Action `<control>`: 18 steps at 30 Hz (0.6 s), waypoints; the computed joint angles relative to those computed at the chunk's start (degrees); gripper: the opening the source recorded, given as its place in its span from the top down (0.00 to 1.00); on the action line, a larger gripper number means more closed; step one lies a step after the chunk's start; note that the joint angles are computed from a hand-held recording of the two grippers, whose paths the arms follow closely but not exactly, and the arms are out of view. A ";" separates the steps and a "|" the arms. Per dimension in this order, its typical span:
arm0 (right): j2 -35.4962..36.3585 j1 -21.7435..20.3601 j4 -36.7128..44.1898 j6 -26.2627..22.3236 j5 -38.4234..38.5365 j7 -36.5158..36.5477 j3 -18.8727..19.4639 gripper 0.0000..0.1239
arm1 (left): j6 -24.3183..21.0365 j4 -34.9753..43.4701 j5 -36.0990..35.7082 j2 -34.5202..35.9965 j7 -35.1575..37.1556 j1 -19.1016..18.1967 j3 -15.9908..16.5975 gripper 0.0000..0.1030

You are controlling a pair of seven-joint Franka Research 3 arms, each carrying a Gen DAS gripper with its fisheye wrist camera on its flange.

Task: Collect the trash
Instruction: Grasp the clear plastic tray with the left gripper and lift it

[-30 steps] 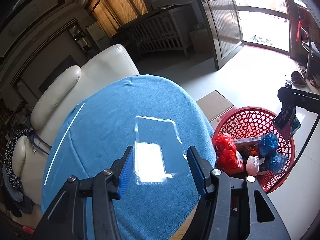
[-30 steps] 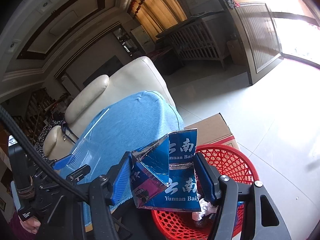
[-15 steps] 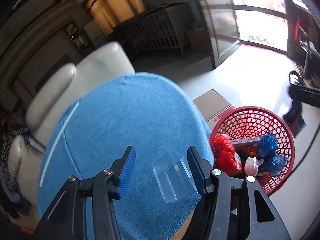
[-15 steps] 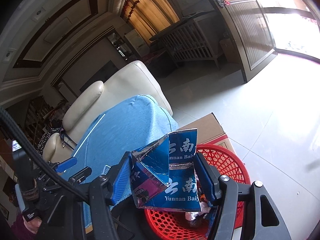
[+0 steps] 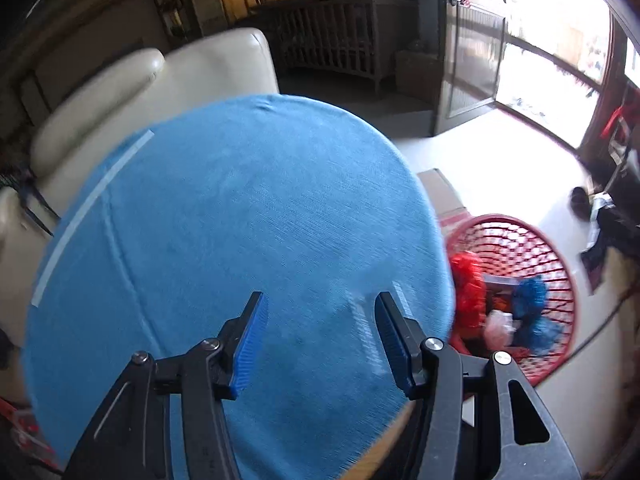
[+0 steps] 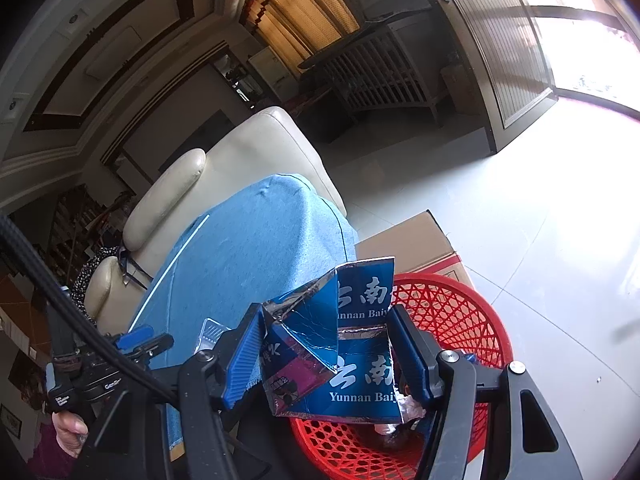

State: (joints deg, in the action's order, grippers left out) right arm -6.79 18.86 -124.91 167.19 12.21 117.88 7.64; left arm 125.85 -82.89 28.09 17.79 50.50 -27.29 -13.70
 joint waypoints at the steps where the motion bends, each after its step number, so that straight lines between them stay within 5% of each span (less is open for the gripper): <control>1: 0.16 0.06 0.09 -0.02 0.07 -0.11 0.00 0.47 | 0.42 -0.19 -0.70 -0.02 0.35 0.18 -0.24 0.42; 8: 1.76 0.61 1.77 -0.54 0.02 -1.21 -0.10 0.47 | 4.28 -0.16 -12.28 1.41 5.82 2.49 -2.78 0.36; 18: 2.92 1.19 2.42 -1.00 0.52 -1.95 -0.34 0.47 | 5.02 -1.16 -18.30 3.05 5.76 3.25 -2.45 0.36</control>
